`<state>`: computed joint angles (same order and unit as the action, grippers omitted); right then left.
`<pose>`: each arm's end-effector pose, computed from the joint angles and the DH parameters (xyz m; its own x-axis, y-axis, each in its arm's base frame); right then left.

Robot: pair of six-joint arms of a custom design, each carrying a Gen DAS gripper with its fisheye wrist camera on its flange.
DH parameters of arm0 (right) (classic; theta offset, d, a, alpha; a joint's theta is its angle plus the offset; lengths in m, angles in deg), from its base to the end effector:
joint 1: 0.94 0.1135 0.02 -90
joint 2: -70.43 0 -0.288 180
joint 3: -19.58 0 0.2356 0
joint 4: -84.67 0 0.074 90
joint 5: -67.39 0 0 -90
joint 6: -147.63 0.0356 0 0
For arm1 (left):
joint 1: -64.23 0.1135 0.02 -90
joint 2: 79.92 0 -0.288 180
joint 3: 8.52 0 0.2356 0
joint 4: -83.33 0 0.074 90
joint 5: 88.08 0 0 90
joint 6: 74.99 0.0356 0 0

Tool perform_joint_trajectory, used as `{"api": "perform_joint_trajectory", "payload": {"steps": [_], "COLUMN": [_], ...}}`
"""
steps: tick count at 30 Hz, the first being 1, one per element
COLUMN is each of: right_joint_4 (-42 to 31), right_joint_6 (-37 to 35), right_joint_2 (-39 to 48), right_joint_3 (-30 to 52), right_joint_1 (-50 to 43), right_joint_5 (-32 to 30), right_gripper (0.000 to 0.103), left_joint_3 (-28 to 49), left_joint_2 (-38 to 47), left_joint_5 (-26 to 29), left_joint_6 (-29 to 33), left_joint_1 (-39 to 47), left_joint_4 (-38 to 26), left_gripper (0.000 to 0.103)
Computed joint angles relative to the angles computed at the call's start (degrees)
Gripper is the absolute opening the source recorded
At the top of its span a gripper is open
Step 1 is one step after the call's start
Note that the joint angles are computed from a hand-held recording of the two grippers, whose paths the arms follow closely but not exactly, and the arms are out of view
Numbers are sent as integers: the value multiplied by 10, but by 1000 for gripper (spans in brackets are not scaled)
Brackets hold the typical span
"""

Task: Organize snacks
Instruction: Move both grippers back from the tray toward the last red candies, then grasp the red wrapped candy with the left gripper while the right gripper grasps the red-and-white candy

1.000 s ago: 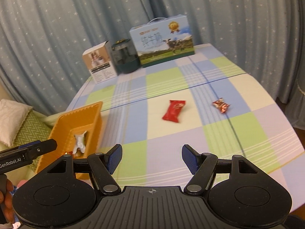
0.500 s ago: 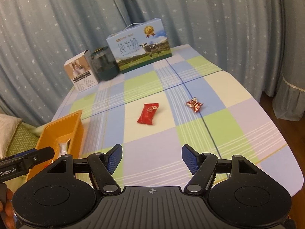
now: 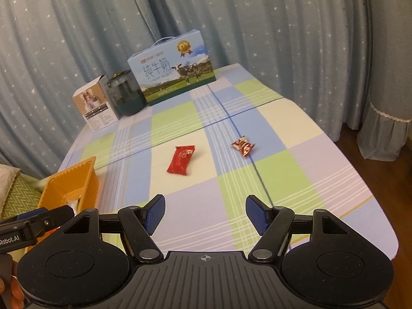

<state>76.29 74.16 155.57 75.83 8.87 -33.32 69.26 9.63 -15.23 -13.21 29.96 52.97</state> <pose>0.2833 0.0557 0.2206 -0.6611 0.1694 -0.7309 -0.1304 0.9334 0.3343 0.2774 -0.1763 0.2810 -0.6574 -0.0988 -0.7470 0.0527 0.9829 -0.1764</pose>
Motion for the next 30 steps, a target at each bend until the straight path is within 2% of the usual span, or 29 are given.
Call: {"api": "perform_joint_trajectory", "payload": {"steps": [8, 16, 30], "right_joint_4": [13, 37, 88], "right_joint_6": [-6, -34, -106], "right_joint_2": [27, 95, 259], "right_joint_3": [18, 59, 174], "right_joint_1": [-20, -51, -94], "right_joint_5": [-6, -19, -49], "right_gripper": [69, 69, 69], "left_joint_3": [19, 55, 197], "left_joint_2": [29, 93, 262], "left_joint_5": [15, -20, -9], "left_joint_6": [-11, 8, 13], "left_joint_1": [8, 9, 17], "left_joint_4": [23, 66, 60], "left_gripper": [96, 96, 95]}}
